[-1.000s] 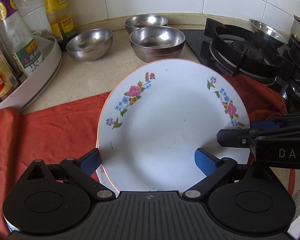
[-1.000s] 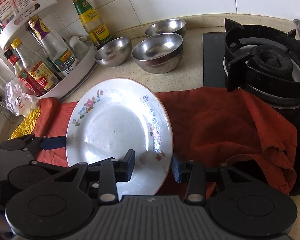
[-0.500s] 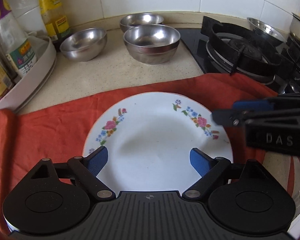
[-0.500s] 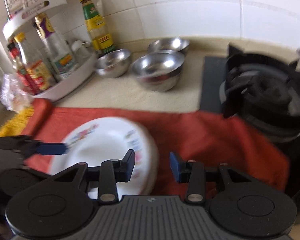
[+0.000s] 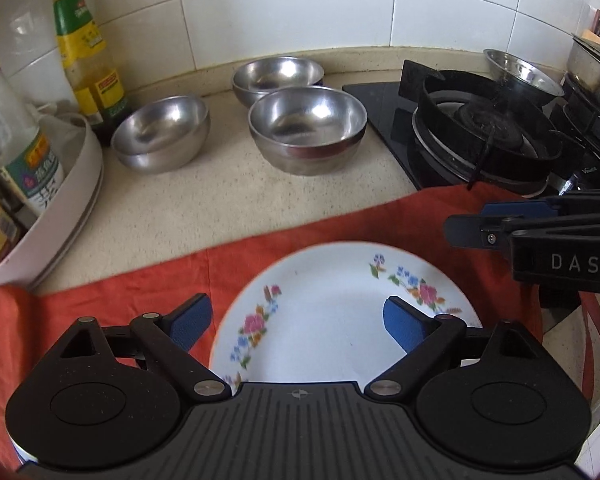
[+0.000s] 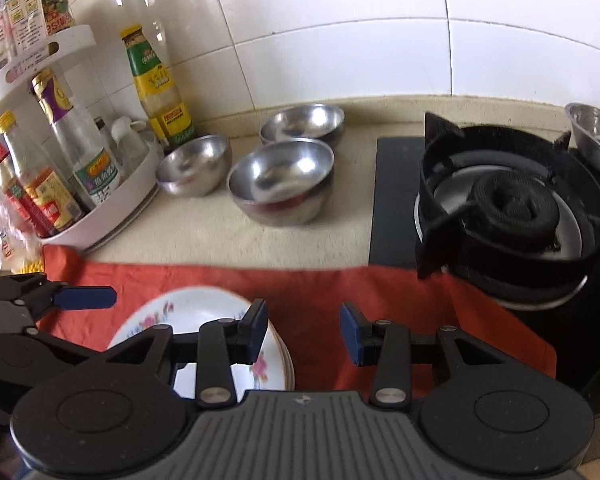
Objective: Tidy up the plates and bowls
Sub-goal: 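Lower both plates flat onto the red cloth and open both grippers, then move both grippers to the steel bowls and close on their rims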
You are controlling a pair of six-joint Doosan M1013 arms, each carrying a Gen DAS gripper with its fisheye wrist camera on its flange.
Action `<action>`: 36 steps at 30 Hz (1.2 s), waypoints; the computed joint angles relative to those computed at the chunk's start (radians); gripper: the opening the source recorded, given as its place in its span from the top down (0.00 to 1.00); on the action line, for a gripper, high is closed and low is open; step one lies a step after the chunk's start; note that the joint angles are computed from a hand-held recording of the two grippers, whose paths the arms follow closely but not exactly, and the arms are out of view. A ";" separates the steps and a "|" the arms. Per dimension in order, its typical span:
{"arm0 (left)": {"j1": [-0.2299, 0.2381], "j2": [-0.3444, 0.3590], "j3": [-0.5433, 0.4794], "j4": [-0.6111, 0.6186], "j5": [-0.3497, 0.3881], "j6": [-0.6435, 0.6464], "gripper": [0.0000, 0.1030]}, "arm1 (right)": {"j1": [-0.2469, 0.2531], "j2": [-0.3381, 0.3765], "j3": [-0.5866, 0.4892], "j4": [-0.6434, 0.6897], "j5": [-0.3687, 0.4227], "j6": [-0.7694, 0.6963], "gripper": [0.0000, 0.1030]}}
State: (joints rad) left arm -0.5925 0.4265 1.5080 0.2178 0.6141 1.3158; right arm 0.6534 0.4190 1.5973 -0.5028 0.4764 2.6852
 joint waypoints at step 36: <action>0.102 0.216 -0.345 -0.268 0.140 0.073 0.06 | -0.153 0.205 -0.312 0.392 0.139 -0.445 0.60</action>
State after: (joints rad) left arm -0.4908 0.6430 1.1634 -0.0498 0.7536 1.3883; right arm 0.5002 0.6239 1.2854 -0.1110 0.6152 2.2406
